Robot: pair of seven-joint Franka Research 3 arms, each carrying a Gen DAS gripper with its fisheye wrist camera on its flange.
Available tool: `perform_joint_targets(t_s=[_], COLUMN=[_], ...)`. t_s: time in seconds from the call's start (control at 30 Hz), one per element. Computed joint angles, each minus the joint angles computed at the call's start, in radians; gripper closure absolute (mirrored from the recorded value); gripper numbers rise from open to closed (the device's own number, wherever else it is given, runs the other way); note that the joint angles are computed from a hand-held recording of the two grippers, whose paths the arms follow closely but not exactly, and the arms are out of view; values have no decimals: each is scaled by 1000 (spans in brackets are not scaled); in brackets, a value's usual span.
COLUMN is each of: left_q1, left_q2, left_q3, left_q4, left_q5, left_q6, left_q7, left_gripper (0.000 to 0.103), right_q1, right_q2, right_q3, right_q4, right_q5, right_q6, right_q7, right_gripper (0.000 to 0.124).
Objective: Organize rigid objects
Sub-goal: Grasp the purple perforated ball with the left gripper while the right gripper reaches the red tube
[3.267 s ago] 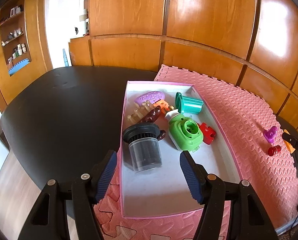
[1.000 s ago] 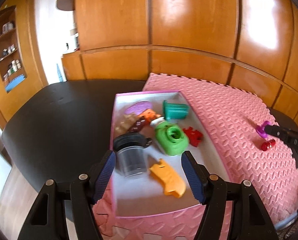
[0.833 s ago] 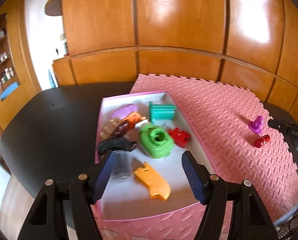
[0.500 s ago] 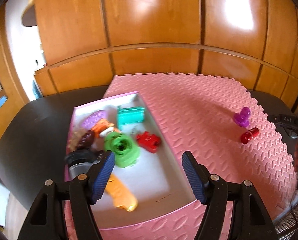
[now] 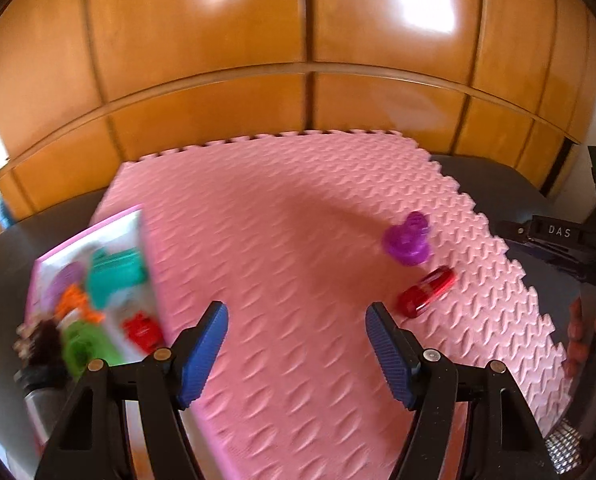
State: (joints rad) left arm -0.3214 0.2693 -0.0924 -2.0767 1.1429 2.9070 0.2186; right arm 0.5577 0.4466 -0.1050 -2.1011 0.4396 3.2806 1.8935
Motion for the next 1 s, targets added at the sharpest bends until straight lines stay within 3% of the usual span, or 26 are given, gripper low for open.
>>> perform_joint_targets(t_s=[0.17,0.3,0.43,0.63,0.7,0.77,0.87,1.0], left_q1=[7,-13,-22,-51,-56,-37,-37,-57], left_q2=[108,213,312,422,463,501,471,379], left_q3=[-37,-46,-66,-60,-60,-95,-74,-9], left_q4=[125,251,374,523,574,623,564,430], left_q5=[-156,-252,-372,-505,-548,-616,-653,-667], left_q6=[5,5,-37,-81,-91,-127,-65,22], left_q7=[203,355,499,631,675,767,766,701], left_gripper=[31,31,31,31,37,70,71,71], right_q1=[-125,-139,-212,-251,-247,-240,-262,-375], right_q2=[-4,-3,0,8,14,18,27,53], right_q3=[121,131,202,235,230,222,247,378], right_q4=[1,3,4,13,21,29,37,60], right_q5=[6,7,8,12,9,5,-2,-13], right_q6=[-3,-12,-10,-29,-42,-53,-62,-63], right_q7=[1,9,7,12,13,12,-6,-88], right_gripper=[83,83,83,83,83,83,83,83])
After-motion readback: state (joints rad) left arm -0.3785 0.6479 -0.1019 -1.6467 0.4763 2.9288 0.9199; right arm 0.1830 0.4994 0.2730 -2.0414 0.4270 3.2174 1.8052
